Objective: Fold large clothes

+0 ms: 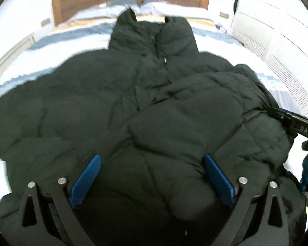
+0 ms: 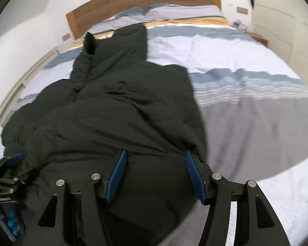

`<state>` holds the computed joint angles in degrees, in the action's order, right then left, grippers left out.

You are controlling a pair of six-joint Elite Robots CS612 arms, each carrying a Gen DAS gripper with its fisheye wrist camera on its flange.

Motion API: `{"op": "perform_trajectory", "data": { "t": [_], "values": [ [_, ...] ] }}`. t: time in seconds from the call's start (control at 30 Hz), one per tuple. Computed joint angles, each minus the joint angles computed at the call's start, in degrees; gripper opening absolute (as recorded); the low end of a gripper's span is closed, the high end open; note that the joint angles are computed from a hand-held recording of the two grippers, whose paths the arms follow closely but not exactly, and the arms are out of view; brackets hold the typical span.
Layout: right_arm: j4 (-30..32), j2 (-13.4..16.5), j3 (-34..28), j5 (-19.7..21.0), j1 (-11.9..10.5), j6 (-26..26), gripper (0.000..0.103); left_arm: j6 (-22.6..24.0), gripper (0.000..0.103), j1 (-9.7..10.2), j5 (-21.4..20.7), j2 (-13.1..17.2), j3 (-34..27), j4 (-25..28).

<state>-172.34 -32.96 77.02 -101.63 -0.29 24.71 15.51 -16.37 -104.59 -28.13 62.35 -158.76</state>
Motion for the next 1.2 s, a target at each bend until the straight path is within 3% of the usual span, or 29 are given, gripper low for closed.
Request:
{"op": "perform_trajectory", "data": {
  "t": [0.1, 0.2, 0.4, 0.53, 0.8, 1.2],
  "values": [
    [-3.02, -1.30, 1.39, 0.33, 0.57, -1.35, 0.059, -0.10, 0.101, 0.16, -0.05, -1.03, 2.05, -3.22],
    [-4.74, -1.51, 1.33, 3.01, 1.38, -2.44, 0.061, -1.03, 0.101, 0.25, -0.02, -0.91, 1.83, -1.31],
    [0.42, -0.26, -0.16, 6.10, 2.14, -2.07, 0.062, 1.19, 0.101, 0.23, 2.37, -1.90, 3.31, 1.73],
    [2.01, -0.81, 0.67, 3.92, 2.58, -1.31, 0.062, 1.89, 0.101, 0.86, 1.51, -4.23, 7.35, -2.27],
    [-1.16, -4.79, 6.29, 2.19, 4.10, 0.64, 0.062, 2.73, 0.101, 2.39, 0.28, -9.67, 17.60, -16.10],
    [-2.80, -9.06, 12.79, -0.06, 8.01, 5.38, 0.062, 5.04, 0.101, 6.17, -3.49, -15.69, 26.41, -21.61]
  ]
}}
